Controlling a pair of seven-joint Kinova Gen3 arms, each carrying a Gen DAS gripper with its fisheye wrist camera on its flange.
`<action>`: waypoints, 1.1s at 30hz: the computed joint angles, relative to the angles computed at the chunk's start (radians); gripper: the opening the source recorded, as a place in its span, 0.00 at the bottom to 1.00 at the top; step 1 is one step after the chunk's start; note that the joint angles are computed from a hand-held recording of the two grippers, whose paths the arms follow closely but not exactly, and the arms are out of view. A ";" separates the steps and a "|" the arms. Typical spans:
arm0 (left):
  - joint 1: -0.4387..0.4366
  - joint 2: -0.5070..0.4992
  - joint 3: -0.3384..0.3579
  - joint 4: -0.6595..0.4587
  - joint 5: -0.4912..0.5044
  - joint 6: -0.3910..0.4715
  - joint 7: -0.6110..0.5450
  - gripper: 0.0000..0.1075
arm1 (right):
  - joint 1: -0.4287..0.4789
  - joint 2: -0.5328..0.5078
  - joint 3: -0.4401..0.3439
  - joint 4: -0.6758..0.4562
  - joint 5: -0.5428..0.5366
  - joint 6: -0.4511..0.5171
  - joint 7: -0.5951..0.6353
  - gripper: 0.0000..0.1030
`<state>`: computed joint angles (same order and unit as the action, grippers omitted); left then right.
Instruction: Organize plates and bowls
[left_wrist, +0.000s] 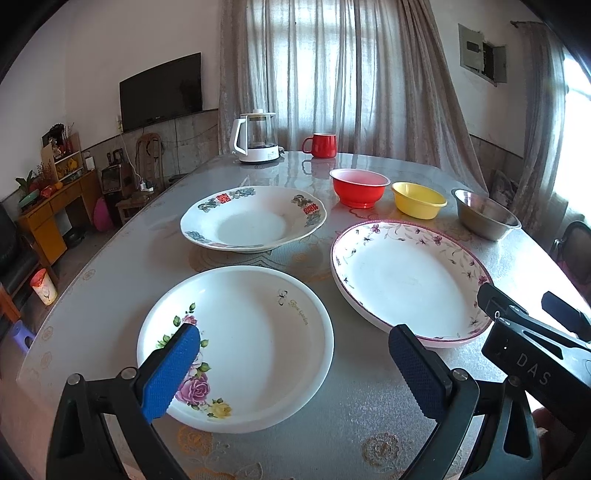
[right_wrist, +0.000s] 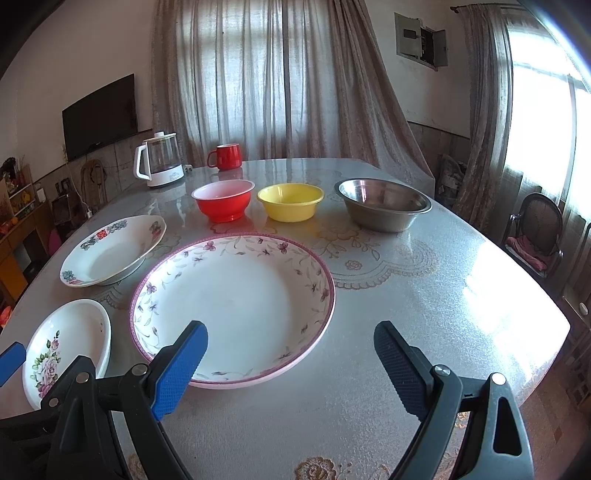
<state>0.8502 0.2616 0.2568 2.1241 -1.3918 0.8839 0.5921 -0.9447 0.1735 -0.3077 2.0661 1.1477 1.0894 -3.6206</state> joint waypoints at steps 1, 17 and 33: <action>-0.001 0.000 0.000 0.000 0.000 -0.001 0.000 0.95 | 0.001 0.000 0.000 0.000 -0.001 -0.002 0.000 0.90; -0.003 -0.010 0.005 0.000 0.000 0.002 -0.006 0.95 | 0.009 -0.005 0.002 0.002 -0.003 -0.013 -0.001 0.90; -0.007 -0.011 0.002 -0.011 0.007 -0.013 -0.029 0.95 | 0.022 -0.010 0.003 0.008 -0.004 -0.026 -0.005 0.90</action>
